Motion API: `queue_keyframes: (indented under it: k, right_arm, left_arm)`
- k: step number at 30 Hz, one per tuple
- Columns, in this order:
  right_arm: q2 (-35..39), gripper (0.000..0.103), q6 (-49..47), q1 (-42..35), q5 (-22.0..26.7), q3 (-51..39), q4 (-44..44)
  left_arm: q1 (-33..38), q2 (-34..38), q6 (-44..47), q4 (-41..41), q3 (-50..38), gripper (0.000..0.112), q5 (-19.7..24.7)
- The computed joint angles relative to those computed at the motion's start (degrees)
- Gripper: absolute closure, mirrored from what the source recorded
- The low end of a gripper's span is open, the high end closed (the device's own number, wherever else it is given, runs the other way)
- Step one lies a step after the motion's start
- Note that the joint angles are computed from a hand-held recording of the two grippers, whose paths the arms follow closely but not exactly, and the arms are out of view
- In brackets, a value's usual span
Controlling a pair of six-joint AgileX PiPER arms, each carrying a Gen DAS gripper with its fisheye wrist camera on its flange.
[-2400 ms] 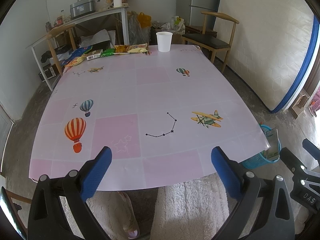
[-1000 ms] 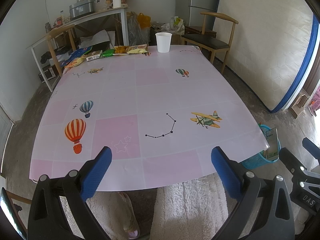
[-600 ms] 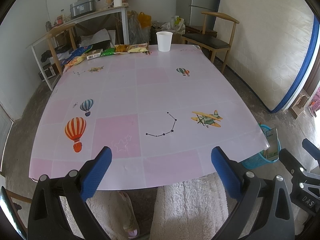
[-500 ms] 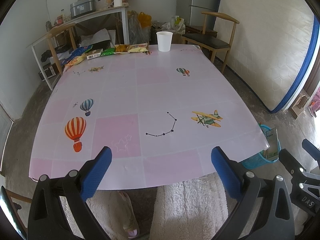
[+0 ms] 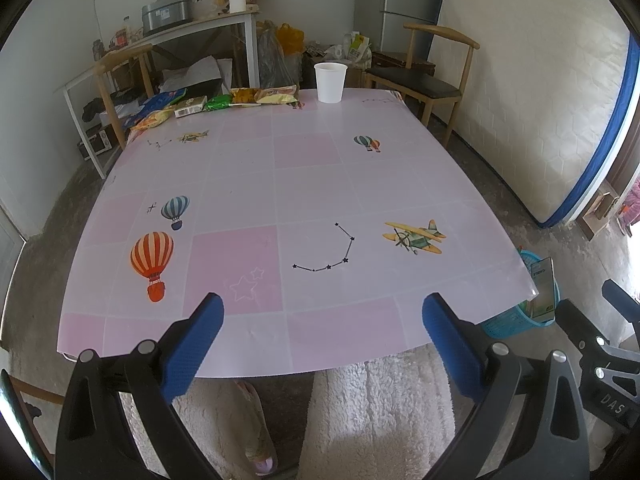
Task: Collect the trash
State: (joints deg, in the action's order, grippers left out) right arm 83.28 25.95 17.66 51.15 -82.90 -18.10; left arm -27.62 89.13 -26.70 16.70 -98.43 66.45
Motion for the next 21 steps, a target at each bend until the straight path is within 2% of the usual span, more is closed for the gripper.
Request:
queue_keyframes:
  k: [21]
  right_arm:
    - [-0.2,0.008,0.1,0.3,-0.5,0.6,0.0]
  left_arm:
    - [-0.2,-0.1,-0.2,0.0,0.2,0.015,0.1]
